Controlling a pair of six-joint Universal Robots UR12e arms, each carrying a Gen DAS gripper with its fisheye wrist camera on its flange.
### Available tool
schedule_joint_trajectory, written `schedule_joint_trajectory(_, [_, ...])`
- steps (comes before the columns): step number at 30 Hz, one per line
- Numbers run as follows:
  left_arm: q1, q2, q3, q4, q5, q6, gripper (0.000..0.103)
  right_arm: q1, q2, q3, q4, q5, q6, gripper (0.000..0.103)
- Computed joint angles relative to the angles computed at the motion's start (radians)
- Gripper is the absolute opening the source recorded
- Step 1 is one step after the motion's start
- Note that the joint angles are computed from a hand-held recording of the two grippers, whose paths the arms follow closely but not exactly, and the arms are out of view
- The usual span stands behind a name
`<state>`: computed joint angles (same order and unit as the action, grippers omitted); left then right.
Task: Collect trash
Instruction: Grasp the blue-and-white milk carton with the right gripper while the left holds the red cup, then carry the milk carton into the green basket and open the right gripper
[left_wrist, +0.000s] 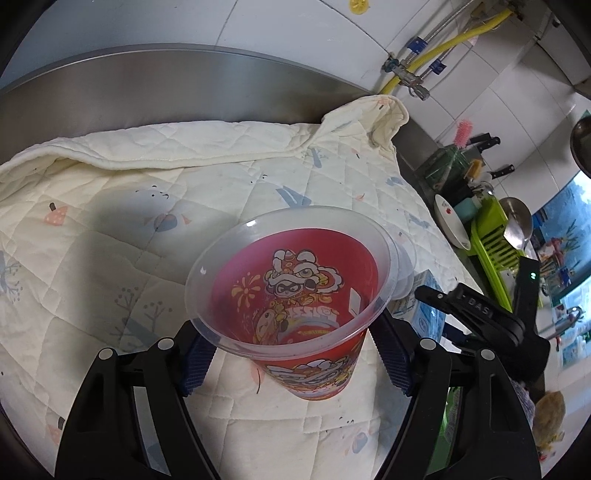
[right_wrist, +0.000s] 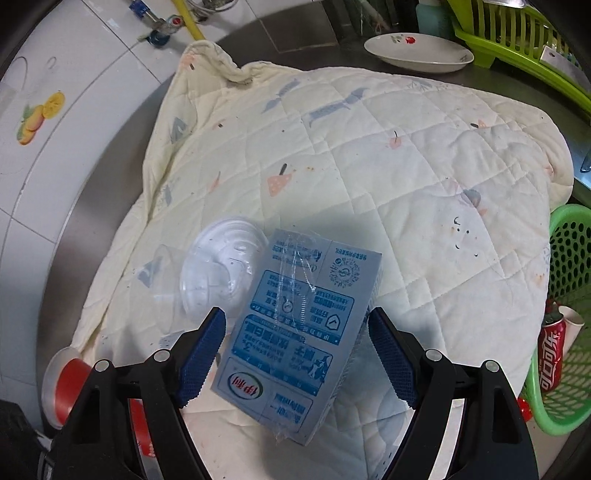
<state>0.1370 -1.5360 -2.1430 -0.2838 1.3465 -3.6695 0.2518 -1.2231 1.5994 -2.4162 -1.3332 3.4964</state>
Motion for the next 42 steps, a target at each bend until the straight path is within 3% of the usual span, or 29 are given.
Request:
schedule_joint_trajectory(6, [-0.007,0.010,0.000,-0.003,-0.002,0.016,0.074,-0.010,-0.011,0.020,-0.012,0.024,-0.014,0.073])
schedule_joint_trajectory(13, [-0.026,0.020,0.005,0.007,-0.009,0.020,0.074,-0.038,-0.059,0.080,-0.064,0.110,-0.054,0.071])
schedule_joint_trajectory(23, [-0.078,0.016,0.022,0.011,0.001,0.031,0.074,-0.088,-0.138,0.183,-0.175,0.206,-0.102,0.070])
schedule_joint_trajectory(30, [-0.121,0.002,0.047,0.006,-0.001,0.045,0.074,-0.123,-0.196,0.242,-0.242,0.186,-0.160,0.070])
schedule_joint_trajectory(38, [-0.188,-0.027,0.086,0.011,-0.012,0.068,0.074,-0.221,-0.270,0.316,-0.251,0.153,-0.244,0.070])
schedule_joint_trajectory(42, [-0.223,-0.048,0.112,0.007,-0.020,0.076,0.074,-0.274,-0.293,0.351,-0.241,0.084,-0.283,0.070])
